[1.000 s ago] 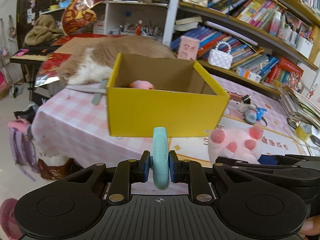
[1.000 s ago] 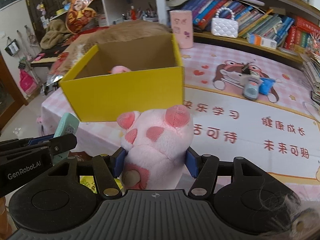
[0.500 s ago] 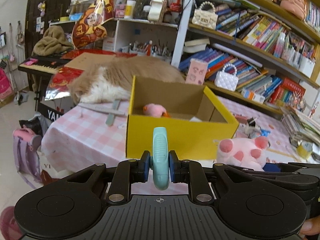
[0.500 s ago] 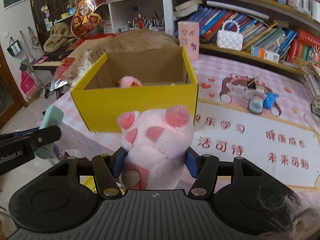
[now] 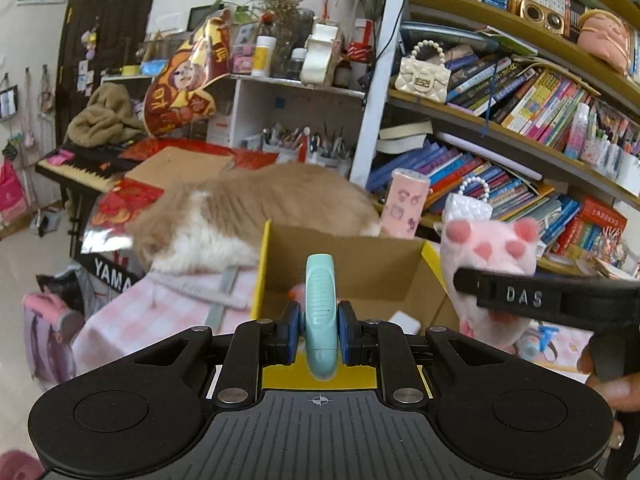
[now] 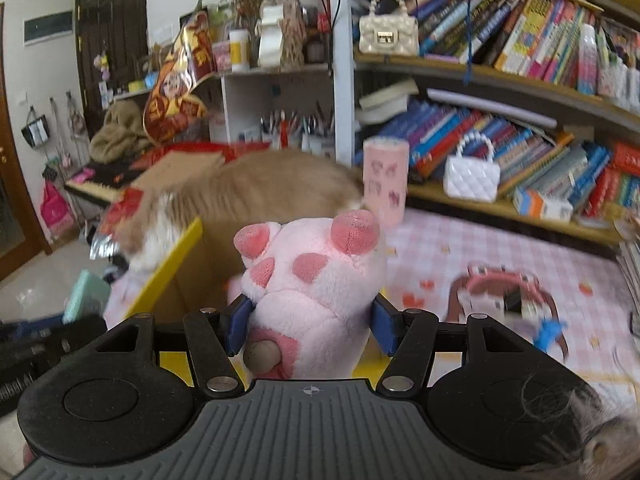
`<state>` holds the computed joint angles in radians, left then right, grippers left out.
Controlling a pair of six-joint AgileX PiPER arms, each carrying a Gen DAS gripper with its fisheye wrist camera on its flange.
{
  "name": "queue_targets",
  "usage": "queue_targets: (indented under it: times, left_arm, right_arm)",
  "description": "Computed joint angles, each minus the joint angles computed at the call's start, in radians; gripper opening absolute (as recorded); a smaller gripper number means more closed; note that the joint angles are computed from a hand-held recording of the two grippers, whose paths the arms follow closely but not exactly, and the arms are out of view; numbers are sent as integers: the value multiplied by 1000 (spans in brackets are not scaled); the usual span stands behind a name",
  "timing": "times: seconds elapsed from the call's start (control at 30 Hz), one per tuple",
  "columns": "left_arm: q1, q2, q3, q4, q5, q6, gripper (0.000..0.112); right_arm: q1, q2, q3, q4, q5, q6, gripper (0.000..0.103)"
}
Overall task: Organize objects
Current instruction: 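Carry teal roller in left tool and pig plush in right tool over yellow box, then open left tool dropping teal roller into box while right tool releases pig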
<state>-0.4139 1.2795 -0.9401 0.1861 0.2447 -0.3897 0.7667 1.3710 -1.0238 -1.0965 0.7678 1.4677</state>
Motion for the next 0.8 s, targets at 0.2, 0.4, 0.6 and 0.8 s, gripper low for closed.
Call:
queue_targets:
  times: [0.2,0.4,0.6,0.8]
  left_arm:
    - [-31,172,-143,167,-22,-160,18]
    - [-58,320,-274,263,34,-247,18]
    - [-74,437,-390,249,124,-199,18]
    - [-84,526,-483,271,227,-197,18]
  right_arm:
    - [-162,88,-82,32,-159,-150,57]
    - [-297,201,-166,231,-304,-438,57]
    - [-396,335,-284,611,-349,-918,57]
    - [-457,452,-408,922,-275,-1272,58]
